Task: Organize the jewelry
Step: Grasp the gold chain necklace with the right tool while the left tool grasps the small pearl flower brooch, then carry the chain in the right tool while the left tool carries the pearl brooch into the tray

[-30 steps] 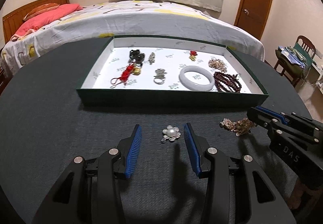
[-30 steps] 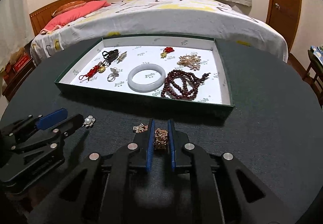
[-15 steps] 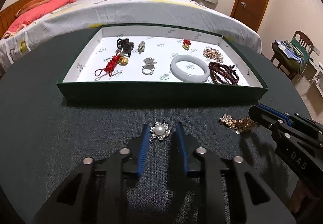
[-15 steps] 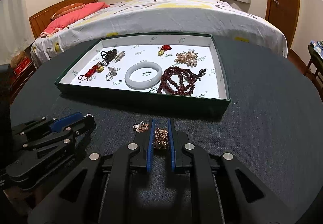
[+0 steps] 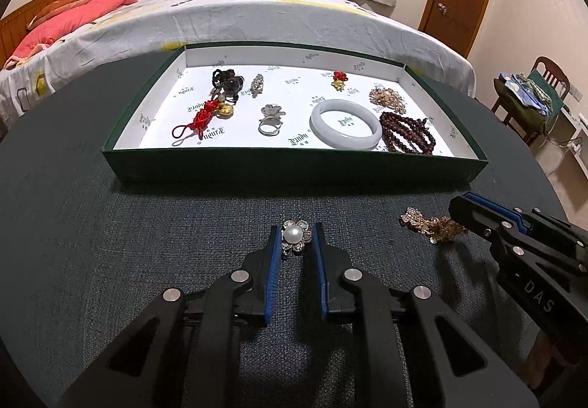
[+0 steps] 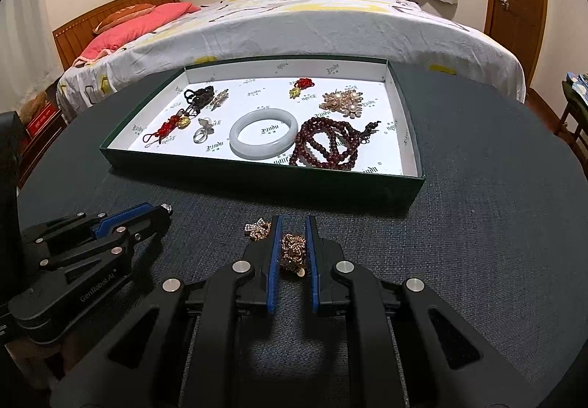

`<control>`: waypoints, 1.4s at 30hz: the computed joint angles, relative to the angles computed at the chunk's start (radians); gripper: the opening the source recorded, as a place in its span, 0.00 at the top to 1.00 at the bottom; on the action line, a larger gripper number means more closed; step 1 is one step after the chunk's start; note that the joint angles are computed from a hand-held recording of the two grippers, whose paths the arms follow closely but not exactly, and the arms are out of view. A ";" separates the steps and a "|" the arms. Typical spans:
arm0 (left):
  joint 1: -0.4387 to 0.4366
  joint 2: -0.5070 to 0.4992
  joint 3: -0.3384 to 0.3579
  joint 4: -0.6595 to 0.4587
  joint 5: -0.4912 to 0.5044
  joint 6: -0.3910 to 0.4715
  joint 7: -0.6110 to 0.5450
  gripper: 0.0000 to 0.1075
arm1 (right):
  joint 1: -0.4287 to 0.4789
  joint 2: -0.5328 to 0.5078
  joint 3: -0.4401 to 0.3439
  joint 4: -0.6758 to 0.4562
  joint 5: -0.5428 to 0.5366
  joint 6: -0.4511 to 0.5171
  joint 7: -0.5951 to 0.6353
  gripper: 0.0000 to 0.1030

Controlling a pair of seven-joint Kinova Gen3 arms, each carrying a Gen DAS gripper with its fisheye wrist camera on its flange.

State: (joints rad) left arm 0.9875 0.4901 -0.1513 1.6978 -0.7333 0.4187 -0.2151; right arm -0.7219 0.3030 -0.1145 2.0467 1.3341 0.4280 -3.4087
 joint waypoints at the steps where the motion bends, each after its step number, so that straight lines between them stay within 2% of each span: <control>1: 0.000 0.000 0.000 -0.001 -0.001 0.002 -0.001 0.84 | 0.000 0.000 0.000 0.000 0.000 0.000 0.000 0.87; 19: 0.022 -0.004 -0.006 -0.003 -0.062 0.031 0.048 0.86 | 0.001 0.000 0.000 0.000 0.005 -0.001 -0.003 0.87; 28: 0.025 -0.023 0.005 0.010 -0.137 0.043 0.113 0.86 | 0.005 -0.022 -0.021 0.014 0.081 0.024 -0.079 0.87; 36: 0.029 -0.059 0.015 0.033 -0.239 0.055 0.214 0.86 | 0.018 -0.060 -0.077 0.032 0.167 0.082 -0.166 0.87; 42: 0.035 -0.092 0.038 0.052 -0.360 0.087 0.321 0.86 | 0.028 -0.088 -0.110 0.038 0.194 0.109 -0.189 0.87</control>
State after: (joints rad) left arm 1.0229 0.3980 -0.1135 1.7500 -1.0938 0.5054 0.1057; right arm -0.6938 0.2155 -0.2243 2.0844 1.5280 0.5371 -3.5977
